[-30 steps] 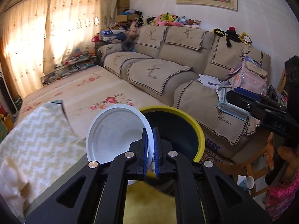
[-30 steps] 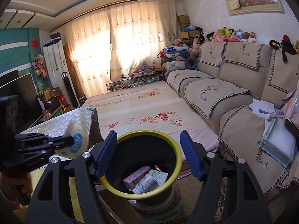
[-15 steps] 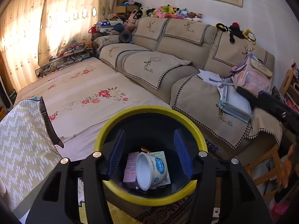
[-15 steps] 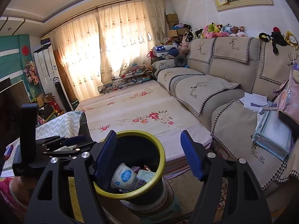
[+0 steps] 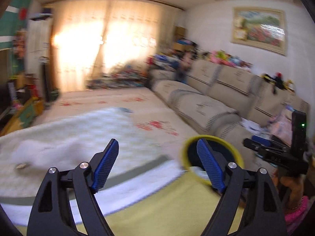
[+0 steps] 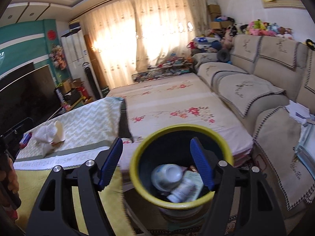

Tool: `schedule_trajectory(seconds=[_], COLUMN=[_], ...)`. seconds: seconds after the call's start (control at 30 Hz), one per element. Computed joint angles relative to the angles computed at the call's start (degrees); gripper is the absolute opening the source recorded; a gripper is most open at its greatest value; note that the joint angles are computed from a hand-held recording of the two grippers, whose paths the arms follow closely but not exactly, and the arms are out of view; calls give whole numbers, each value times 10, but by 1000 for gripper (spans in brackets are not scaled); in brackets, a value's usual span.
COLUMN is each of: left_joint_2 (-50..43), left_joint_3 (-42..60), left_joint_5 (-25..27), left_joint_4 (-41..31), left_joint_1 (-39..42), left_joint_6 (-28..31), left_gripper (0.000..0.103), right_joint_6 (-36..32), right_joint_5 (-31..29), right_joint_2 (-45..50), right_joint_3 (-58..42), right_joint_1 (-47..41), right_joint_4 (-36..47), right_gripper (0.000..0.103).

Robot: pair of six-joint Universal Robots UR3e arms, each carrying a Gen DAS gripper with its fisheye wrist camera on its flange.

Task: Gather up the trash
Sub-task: 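Reach the right tool to the white tissue and grasp it, then lift the tissue with the right tool toward the bin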

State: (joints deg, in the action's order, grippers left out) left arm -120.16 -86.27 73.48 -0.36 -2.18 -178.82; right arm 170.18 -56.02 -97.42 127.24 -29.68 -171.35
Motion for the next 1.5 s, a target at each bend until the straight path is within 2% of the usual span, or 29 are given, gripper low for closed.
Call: schedule_trajectory(seconds=[0.1,0.23,0.37,0.53,0.63,0.7,0.87,0.97,1.17,1.3,1.37,1.43,1.5], left_joint_2=[70,111,99,90,83,81,74,72,68,62,63,63,64], left_joint_3=[-134,-231,-266,-312,-325,-333,-342,-334,-322,-314,-314,-312,-312], left_joint_5=[19,7,-1,-28,-12,30,47,69,64,73,74,75,75], left_joint_4=[86,147,186,244,283,301,318,314,288,286,283,279,278], left_joint_1=[68,166,258,337,347,326,311,295,289,282,281,281,281], left_joint_6=[15,34,50,34,32,42,44,45,45,48,46,43,41], left_gripper=[85,86,87,87,91,91,93,94,94,94,94,94,94], right_joint_6=[17,36,52,49,35,21,-6,-6,-10,-18,-19,-13,-6], right_joint_5=[-32,-71,-88,-114,-152,-171,-218,-233,-265,-273,-282,-280,-267], right_joint_2=[43,108,179,281,351,403,534,577,624,629,639,646,645], right_joint_3=[-44,-136,-254,-417,-521,-594,-796,-852,-918,-916,-928,-941,-939], right_joint_1=[79,190,281,378,436,469,522,535,550,553,558,556,550], right_joint_4=[-7,11,53,113,146,170,266,283,306,310,317,331,337], right_gripper=[67,67,67,67,67,67,67,67,63,57,48,25,11])
